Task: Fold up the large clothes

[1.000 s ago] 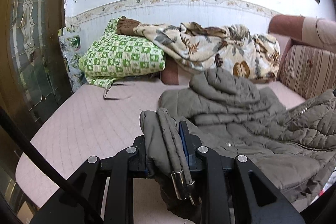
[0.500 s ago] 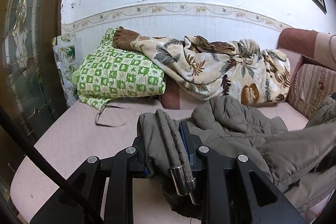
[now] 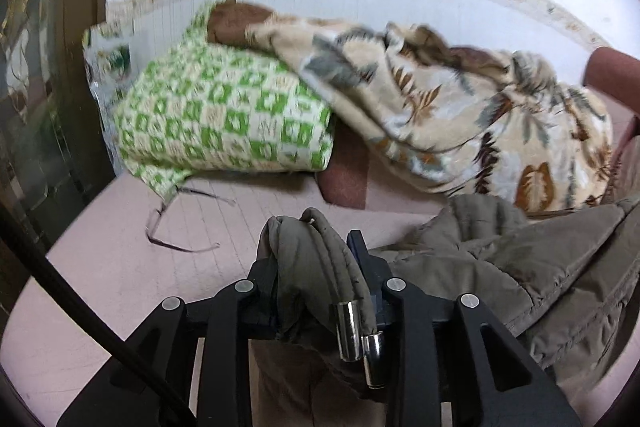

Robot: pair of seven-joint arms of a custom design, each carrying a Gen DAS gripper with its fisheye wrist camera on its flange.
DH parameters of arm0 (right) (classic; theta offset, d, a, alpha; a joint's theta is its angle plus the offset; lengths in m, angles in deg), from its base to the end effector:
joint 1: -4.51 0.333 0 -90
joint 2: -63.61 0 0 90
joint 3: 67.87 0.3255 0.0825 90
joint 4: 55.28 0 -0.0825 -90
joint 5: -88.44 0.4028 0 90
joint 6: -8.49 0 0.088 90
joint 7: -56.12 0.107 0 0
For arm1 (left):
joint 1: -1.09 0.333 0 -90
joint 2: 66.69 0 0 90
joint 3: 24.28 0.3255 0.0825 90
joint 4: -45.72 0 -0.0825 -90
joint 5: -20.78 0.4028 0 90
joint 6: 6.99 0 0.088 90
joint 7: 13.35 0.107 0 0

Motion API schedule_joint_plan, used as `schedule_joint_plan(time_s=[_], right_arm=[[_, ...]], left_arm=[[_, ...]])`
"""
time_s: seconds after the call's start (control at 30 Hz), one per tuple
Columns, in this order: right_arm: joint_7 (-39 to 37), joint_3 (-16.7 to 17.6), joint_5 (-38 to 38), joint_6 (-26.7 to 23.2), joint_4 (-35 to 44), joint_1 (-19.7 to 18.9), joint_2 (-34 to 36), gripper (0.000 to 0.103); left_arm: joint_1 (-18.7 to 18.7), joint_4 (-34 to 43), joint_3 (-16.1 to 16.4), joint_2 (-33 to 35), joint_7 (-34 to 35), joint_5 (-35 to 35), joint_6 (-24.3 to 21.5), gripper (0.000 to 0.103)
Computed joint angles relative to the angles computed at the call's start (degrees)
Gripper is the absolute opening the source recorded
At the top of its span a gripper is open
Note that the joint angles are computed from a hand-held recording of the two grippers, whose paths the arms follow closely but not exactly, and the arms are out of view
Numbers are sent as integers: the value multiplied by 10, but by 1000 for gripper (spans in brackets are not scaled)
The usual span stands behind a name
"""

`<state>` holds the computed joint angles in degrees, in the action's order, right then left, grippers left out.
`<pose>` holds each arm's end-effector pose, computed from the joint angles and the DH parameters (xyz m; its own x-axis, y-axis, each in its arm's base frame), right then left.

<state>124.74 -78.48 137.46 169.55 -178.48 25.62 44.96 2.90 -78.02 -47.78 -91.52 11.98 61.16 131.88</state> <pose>0.5208 0.0459 0.6393 0.1534 -0.8265 -0.5417 -0.5911 0.3626 -0.7205 0.4497 -0.2134 0.6380 0.3299 -0.9440 -0.0039 -0.5226 -0.1792 -0.8335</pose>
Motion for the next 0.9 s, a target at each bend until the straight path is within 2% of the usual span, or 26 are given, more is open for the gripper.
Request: schedule_joint_plan(time_s=[0.07, 0.13, 0.2, 0.23, 0.3, 0.33, 0.43, 0.53, 0.63, 0.7, 0.83, 0.9], right_arm=[[21, 10, -26, 3, 20, -12, 38, 16], [40, 20, -41, -3, 39, -26, 72, 16], [62, 31, -54, -17, 58, -44, 103, 16], [72, 36, -53, -28, 68, -53, 117, 16], [78, 40, -26, -57, 87, -69, 140, 16], [67, 39, 11, -78, 97, -76, 151, 18], [50, 44, 86, -140, 119, -104, 168, 25], [37, 51, 141, -192, 129, -133, 165, 29], [29, 61, 134, -213, 129, -150, 148, 33], [26, 59, 144, -230, 129, -155, 137, 34], [31, 46, 207, -267, 126, -164, 124, 44], [33, 46, 210, -258, 121, -167, 115, 48]], left_arm=[[3, 8, 7, 25, 1, -6, 4, 33], [3, 13, 19, 44, 1, -13, 10, 44], [12, 21, 15, 53, -17, 10, -18, 87], [14, 18, 20, 51, -28, 22, -20, 89], [3, 3, 54, 47, -6, -7, 17, 89], [4, 5, 57, 47, 3, -15, 14, 89], [18, 12, 40, 42, -2, 20, -17, 89], [14, 10, 47, 35, 16, 21, -18, 89], [19, 14, 35, 27, 13, 46, -40, 89], [17, 16, 40, 24, 17, 40, -45, 89], [22, 11, 53, 5, 13, 10, -52, 89], [26, 3, 52, -10, 10, 7, -45, 89]])
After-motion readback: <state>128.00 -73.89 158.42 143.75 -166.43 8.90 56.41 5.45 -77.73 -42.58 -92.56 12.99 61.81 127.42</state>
